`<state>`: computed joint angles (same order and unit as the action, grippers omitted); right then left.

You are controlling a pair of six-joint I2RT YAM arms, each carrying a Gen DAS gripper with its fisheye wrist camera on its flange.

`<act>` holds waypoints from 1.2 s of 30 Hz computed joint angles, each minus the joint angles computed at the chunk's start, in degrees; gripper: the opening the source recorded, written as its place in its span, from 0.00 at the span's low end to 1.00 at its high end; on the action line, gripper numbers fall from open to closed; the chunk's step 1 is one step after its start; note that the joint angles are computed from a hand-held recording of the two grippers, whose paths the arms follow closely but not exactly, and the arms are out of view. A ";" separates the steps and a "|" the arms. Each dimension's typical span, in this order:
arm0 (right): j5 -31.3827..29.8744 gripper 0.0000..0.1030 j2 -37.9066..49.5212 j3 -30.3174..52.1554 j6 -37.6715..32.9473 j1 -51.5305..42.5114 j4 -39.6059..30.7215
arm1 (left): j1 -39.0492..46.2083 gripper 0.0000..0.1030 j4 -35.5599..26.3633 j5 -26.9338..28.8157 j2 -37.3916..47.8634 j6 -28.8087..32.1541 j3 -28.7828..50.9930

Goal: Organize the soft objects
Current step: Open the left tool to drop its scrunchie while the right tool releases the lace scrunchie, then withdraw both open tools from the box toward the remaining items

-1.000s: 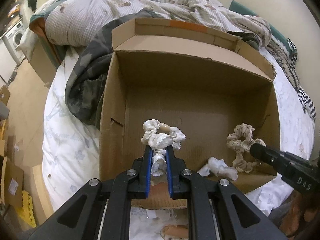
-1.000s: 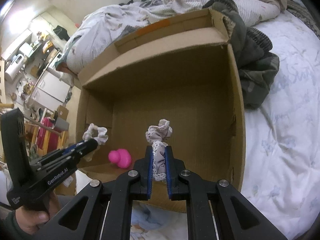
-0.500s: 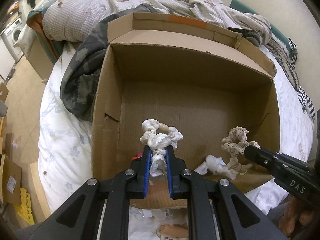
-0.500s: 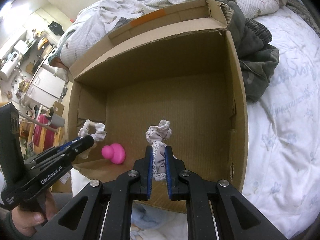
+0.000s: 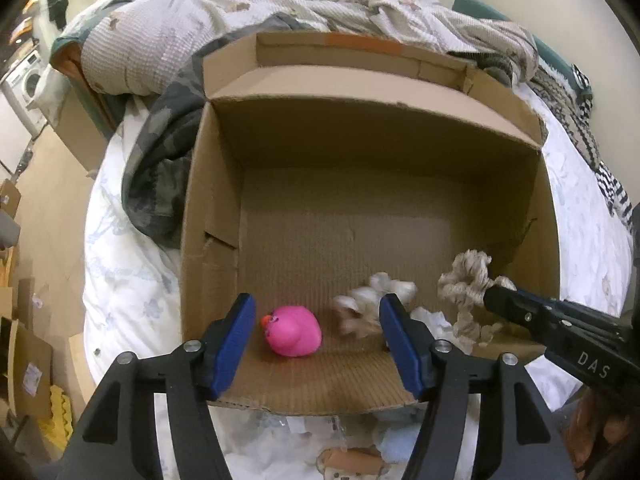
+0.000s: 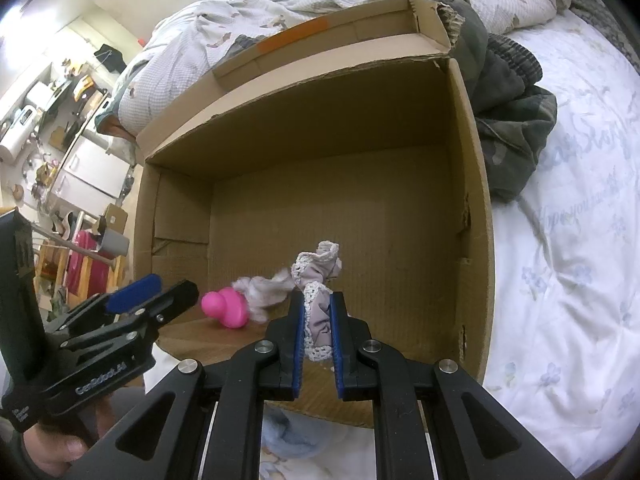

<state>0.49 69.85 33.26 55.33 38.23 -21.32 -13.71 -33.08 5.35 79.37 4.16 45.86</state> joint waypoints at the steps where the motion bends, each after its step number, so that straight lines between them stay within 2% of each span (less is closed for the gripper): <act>1: -0.26 0.15 -0.30 -0.28 0.14 -0.26 0.26 | 0.10 0.60 0.07 0.03 -0.06 -0.06 0.01; 2: -0.48 0.20 -0.72 -0.58 0.34 -0.52 0.58 | 0.20 0.60 0.05 0.08 -0.01 -0.07 0.07; 4: -0.08 0.41 -1.77 -1.03 0.69 -0.63 1.10 | 0.31 0.60 0.03 0.00 0.22 -0.10 0.22; 5: 0.36 0.67 -2.43 -1.23 0.86 -0.55 1.28 | 0.30 0.60 0.00 -0.13 0.31 -0.09 0.26; 6: 1.43 0.79 -3.17 -1.29 1.20 -0.21 1.24 | 0.24 0.60 -0.04 -0.22 0.40 -0.11 0.36; 8: 3.63 0.79 -4.23 -1.10 1.22 0.49 0.56 | 0.22 0.60 -0.10 -0.29 0.38 -0.02 0.36; 24: 2.56 0.79 -3.98 -0.81 1.19 -0.14 0.10 | -0.18 0.60 -0.16 -0.85 0.48 -0.19 0.25; 36: 6.20 0.79 -8.12 -1.18 4.67 2.30 -3.55 | 3.32 0.60 -2.09 -0.17 -7.36 2.04 -2.53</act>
